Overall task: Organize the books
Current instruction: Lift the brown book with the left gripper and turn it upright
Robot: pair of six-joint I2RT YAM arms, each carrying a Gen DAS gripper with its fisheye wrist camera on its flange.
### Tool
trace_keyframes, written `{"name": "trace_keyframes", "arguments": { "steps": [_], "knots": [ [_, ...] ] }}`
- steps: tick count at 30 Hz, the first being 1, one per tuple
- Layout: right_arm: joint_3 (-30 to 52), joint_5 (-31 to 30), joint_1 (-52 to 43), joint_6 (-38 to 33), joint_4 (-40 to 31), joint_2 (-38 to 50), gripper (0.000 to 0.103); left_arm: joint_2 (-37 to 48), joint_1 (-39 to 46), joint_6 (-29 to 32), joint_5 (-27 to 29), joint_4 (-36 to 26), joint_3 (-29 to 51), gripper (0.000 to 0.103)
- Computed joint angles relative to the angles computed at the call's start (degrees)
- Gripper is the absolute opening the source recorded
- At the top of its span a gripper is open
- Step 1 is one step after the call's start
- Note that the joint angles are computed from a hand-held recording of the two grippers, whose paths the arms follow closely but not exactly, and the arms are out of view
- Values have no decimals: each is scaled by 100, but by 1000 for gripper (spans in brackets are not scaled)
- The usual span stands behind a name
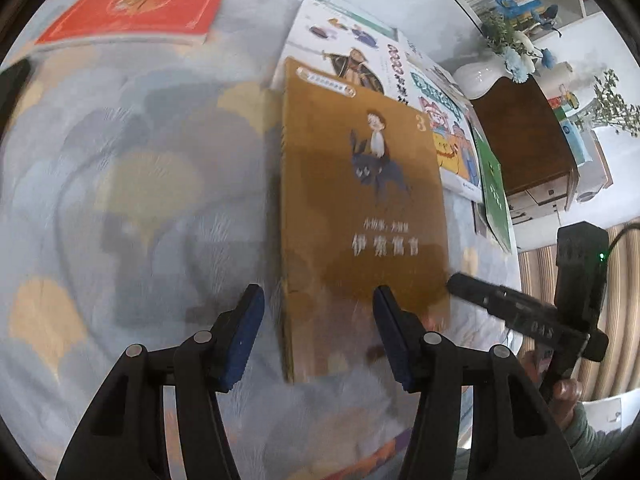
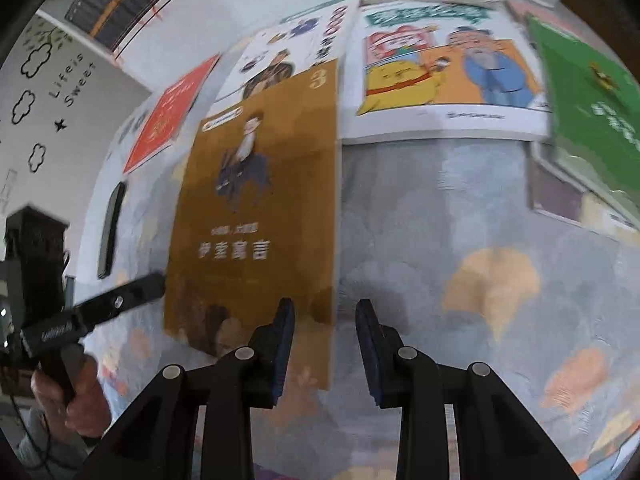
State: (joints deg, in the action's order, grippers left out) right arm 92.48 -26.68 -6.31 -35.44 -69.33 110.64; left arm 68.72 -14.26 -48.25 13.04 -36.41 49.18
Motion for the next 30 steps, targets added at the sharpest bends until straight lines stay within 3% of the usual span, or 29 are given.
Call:
{"name": "trace_keyframes", "arguments": {
  "steps": [4, 6, 9, 12, 14, 17, 20, 23, 25, 30],
  "knots": [
    [-225, -321, -88, -174, 12, -16, 30, 44, -180, -21, -174, 46, 22, 53],
    [-424, -354, 15, -174, 233, -128, 29, -37, -77, -124, 100, 316, -104, 53],
    [-533, -378, -37, -112, 397, -191, 29, -719, 276, -711, 667, 1136, -693, 53],
    [-16, -747, -240, -197, -210, 286, 29, -1421, 850, -1543, 1621, 2364, -1465, 53],
    [227, -920, -314, -165, -475, 534, 29, -1429, 1009, -1825, 1883, 2709, -1639, 53],
    [384, -1040, -388, -149, -661, 678, 29, -1087, 725, -1495, 1340, 2069, -1292, 48],
    [281, -1057, -395, -113, -585, 607, 29, -516, 328, -1188, 814, 1413, -791, 10],
    [224, -1014, -348, -27, -498, 554, 29, 67, -108, -901, 244, 841, -203, 10],
    [308, -979, -394, -65, -601, 586, 29, 141, -241, -911, 179, 850, -168, 10],
    [993, -951, -342, -6, -1265, 1001, 30, 76, -68, -1431, 759, 1728, -335, 10]
  ]
}}
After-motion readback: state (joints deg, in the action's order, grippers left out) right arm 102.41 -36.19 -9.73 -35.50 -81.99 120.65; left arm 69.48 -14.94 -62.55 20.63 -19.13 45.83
